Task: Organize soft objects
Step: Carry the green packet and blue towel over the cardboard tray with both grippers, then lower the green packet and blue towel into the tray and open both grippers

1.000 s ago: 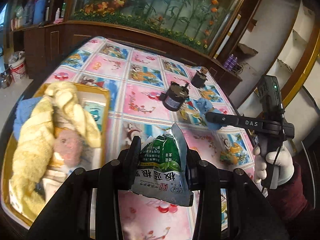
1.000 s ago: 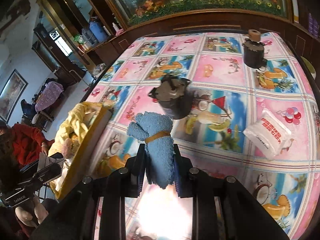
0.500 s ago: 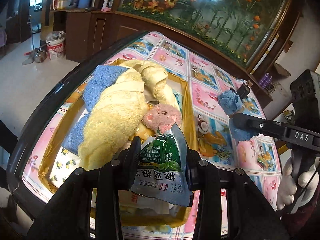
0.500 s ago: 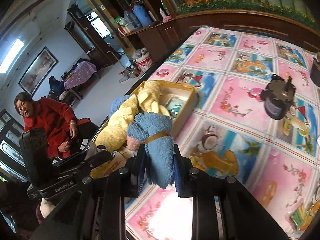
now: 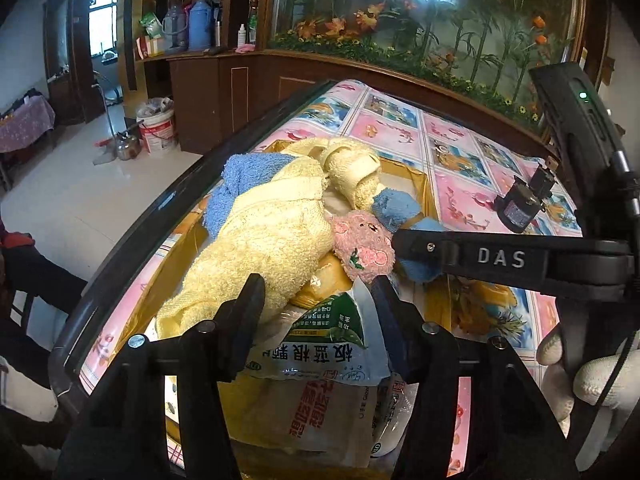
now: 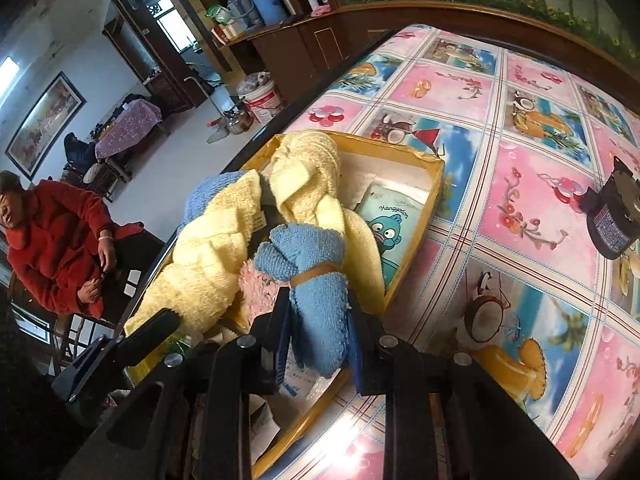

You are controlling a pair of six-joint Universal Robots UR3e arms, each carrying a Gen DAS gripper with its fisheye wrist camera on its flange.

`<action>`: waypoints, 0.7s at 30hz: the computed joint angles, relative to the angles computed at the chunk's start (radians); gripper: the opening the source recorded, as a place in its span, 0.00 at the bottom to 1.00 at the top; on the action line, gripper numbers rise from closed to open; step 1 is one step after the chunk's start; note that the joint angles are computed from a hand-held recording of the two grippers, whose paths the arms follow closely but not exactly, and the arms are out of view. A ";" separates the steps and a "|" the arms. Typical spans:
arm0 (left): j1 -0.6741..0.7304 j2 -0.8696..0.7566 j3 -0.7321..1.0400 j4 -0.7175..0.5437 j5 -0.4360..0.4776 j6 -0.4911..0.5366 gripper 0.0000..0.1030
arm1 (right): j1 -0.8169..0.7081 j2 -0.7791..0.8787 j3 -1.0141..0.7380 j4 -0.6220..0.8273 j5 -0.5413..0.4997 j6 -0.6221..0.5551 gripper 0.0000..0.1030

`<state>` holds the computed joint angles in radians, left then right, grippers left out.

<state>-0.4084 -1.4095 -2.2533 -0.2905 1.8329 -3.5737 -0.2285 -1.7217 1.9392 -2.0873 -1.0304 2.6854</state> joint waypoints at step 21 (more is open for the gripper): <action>-0.118 0.039 0.065 -0.099 0.204 -0.090 0.57 | 0.123 0.063 -0.008 -0.120 -0.124 0.055 0.26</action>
<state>-0.5267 -1.3707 -2.1883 -0.3892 2.0372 -3.6635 -0.1055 -1.6586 1.9309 -2.2076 -1.1548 2.7402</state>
